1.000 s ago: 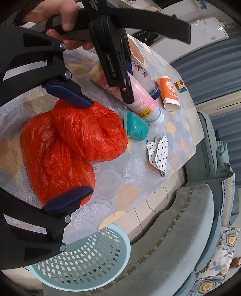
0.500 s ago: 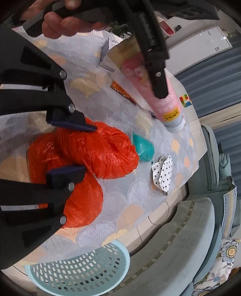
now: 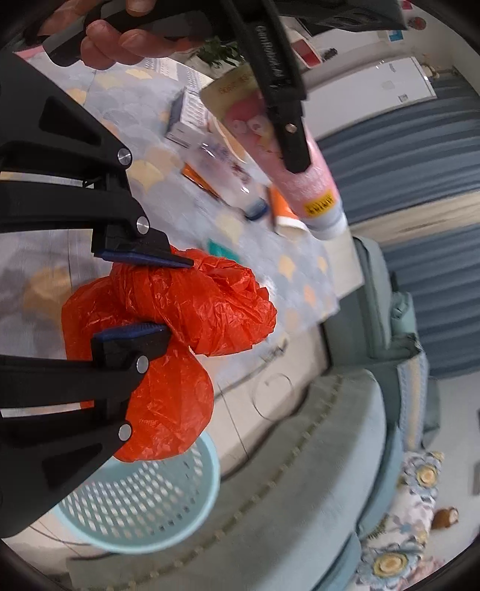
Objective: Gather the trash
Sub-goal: 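Carry the pink bottle and red bags over the basket and release both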
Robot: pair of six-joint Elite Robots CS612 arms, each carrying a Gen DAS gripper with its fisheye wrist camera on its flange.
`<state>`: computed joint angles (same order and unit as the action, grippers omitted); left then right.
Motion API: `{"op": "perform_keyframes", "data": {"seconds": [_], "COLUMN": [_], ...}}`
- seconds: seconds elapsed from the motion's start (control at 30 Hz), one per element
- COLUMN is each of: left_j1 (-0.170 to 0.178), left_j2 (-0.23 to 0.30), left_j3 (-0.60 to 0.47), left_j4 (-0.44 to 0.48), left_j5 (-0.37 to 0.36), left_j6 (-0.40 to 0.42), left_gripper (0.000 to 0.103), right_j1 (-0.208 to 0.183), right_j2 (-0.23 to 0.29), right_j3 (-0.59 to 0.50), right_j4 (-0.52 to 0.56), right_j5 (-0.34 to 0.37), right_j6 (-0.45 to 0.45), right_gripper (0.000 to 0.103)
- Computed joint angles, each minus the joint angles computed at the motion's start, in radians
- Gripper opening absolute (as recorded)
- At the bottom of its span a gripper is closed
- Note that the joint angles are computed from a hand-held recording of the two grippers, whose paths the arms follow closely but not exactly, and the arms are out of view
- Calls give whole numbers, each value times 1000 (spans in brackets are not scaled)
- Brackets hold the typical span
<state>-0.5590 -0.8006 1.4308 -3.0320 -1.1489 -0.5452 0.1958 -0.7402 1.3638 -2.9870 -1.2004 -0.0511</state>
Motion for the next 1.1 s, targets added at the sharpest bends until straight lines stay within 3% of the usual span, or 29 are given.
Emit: {"op": "perform_keyframes", "data": {"seconds": [0.23, 0.53, 0.8, 1.1], "left_j1": [-25, -49, -60, -62], "left_j2": [13, 80, 158, 235], "left_j3": [-43, -162, -276, -360], "left_j4": [-8, 35, 108, 160], "left_j5": [-11, -90, -189, -309], "left_j6": [44, 91, 93, 35], "left_gripper": [47, 47, 47, 47], "right_j1": [-37, -95, -139, -156], "right_j2": [-30, -48, -37, -6], "right_j3": [28, 61, 71, 52], "right_j4": [-59, -79, -14, 114], "right_j5": [-69, -160, -212, -257], "right_j6": [42, 112, 198, 235], "right_gripper": [24, 24, 24, 26]}}
